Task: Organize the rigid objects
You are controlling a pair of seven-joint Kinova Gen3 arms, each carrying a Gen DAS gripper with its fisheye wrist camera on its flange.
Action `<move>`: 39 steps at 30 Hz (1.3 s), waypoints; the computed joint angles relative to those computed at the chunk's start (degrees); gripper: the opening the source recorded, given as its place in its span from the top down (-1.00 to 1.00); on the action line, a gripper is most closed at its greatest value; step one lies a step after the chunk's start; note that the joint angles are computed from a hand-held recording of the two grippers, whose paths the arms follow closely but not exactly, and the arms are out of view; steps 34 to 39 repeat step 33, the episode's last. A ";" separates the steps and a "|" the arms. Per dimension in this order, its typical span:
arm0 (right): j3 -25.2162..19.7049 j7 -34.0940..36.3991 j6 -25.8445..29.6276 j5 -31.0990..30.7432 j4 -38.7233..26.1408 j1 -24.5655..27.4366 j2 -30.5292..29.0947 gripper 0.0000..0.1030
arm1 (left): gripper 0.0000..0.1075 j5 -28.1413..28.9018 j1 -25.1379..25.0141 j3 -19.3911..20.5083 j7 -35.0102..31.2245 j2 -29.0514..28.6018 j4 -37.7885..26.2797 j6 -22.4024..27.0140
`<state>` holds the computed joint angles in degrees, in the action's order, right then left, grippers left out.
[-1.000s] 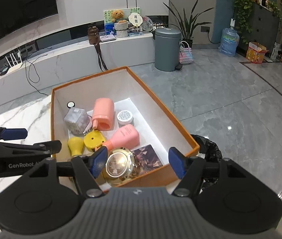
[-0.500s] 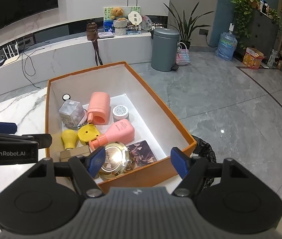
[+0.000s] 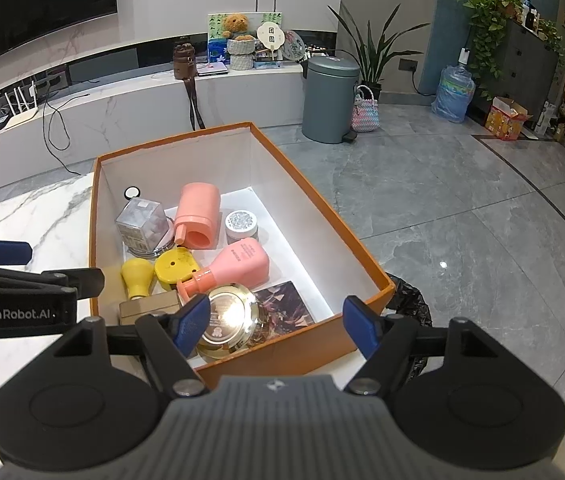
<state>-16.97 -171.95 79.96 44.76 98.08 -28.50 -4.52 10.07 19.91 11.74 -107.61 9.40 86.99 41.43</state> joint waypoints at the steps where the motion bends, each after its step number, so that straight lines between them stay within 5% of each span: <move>1: 0.01 -0.05 0.00 0.01 0.05 0.03 0.01 -0.41 | -0.86 0.09 -0.02 0.00 -0.02 -0.01 0.02 -0.02; 39: -0.13 -0.01 0.12 -0.08 0.58 0.38 -0.15 -0.41 | -0.86 1.86 0.08 0.78 -5.20 -1.35 3.53 -4.12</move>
